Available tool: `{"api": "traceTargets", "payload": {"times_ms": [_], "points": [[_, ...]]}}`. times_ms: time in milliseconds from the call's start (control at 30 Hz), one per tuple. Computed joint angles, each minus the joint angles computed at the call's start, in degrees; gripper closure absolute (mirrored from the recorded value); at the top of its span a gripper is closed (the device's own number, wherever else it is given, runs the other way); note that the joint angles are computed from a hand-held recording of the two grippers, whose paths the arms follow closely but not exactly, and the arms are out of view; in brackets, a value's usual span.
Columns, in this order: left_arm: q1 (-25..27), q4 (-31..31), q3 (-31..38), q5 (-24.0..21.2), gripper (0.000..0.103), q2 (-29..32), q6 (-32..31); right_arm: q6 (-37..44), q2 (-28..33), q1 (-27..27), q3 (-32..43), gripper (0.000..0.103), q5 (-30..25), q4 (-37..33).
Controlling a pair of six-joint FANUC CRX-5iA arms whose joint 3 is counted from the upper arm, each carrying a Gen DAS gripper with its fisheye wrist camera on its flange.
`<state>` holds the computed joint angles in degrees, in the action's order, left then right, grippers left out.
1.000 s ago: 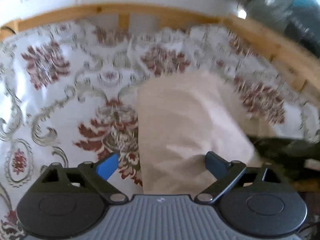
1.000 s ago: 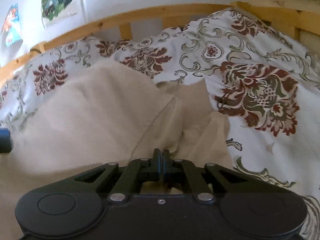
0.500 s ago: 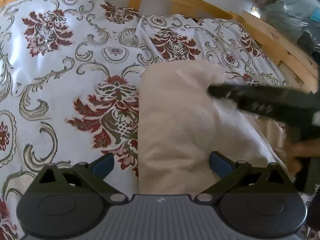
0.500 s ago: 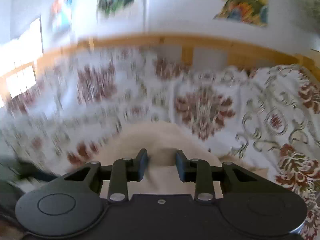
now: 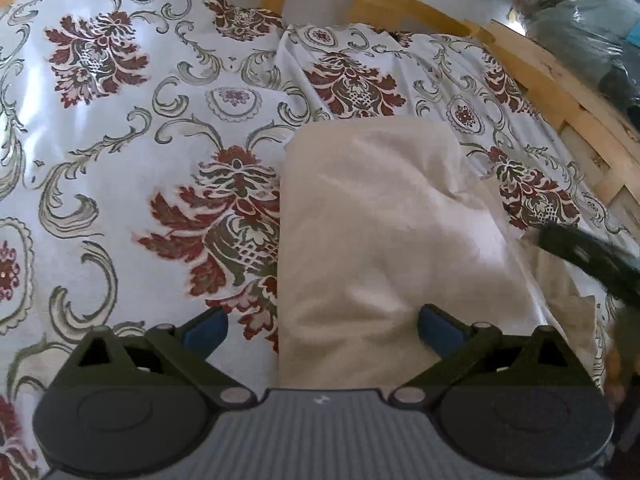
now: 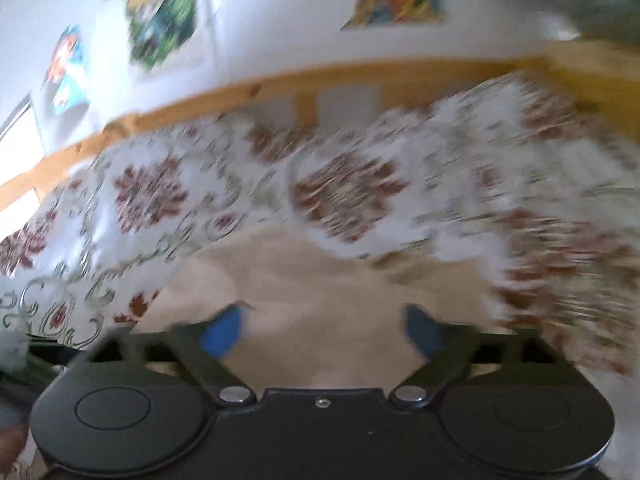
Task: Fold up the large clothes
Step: 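Open both tools and withdraw them from the folded jacket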
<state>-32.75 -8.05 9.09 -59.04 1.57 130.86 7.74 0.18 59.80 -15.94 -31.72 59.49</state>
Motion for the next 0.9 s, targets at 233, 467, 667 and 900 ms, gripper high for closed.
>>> {"api": "traceTargets", "payload": {"times_ms": [233,467,667,900], "points": [[0.9,2.8,-8.0,8.5,0.001,-6.7,-3.6,-3.9,-5.7,0.4,-4.0,0.001,-6.9,-3.5],[6.8,16.2,-13.2,10.2,0.0,-6.5,-14.5,-3.8,-3.9,-4.7,-4.8,0.001,4.0,-13.8],[7.2,16.4,-10.1,7.3,0.0,-3.6,-11.3,0.7,-1.3,-3.7,-3.0,0.02,3.4,-14.4],[-2.0,-2.6,-2.4,-1.9,0.001,-4.9,6.8,-9.7,-4.9,2.2,-3.5,0.003,-7.7,-7.4]]}}
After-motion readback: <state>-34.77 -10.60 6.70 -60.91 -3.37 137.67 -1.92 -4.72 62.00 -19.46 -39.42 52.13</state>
